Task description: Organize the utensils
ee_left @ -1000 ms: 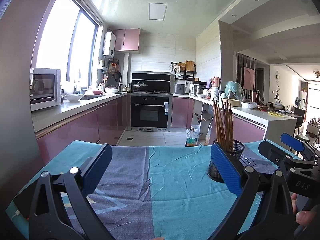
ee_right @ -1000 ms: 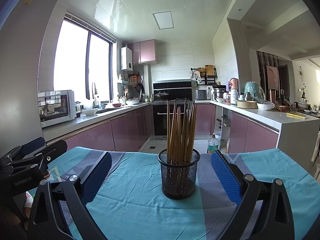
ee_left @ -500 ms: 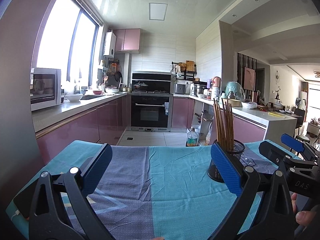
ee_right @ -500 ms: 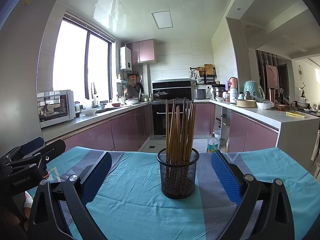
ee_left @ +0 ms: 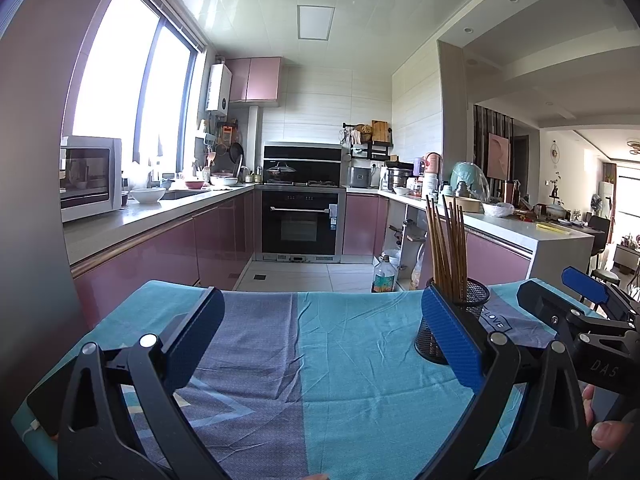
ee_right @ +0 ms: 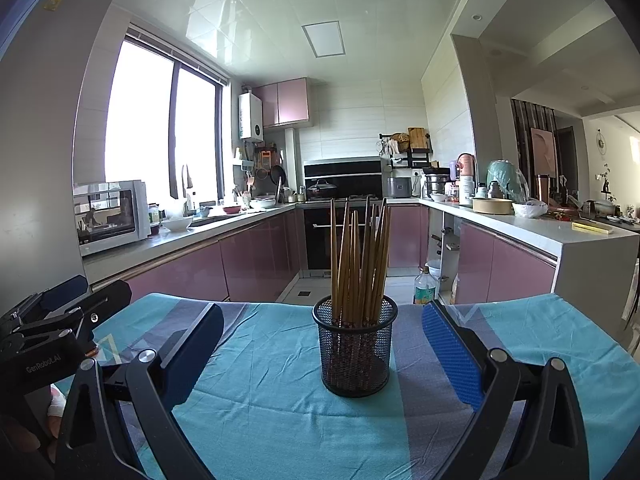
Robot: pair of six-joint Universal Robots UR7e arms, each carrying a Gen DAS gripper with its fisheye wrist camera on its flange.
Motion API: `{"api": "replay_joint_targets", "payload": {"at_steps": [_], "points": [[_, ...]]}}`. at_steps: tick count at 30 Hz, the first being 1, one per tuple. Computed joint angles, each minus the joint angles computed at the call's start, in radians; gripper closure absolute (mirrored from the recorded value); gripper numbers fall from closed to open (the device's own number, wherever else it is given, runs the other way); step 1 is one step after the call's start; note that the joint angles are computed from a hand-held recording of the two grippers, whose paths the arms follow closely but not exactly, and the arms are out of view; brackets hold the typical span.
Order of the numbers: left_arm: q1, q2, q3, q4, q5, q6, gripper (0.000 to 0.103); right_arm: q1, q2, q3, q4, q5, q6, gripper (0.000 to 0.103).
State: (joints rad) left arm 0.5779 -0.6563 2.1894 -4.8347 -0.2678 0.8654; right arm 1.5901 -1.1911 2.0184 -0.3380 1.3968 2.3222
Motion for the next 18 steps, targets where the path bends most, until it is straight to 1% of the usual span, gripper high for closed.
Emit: {"api": "replay_joint_targets", "payload": {"at_steps": [2,18], "points": [[0.0,-0.001,0.005,0.008,0.0,-0.014,0.006,0.0,0.0,-0.001,0.003,0.002,0.002,0.007],[0.0,-0.001,0.004,0.008,0.0,-0.013,0.006,0.002,0.004,-0.008,0.009,0.005,0.009,0.007]]}}
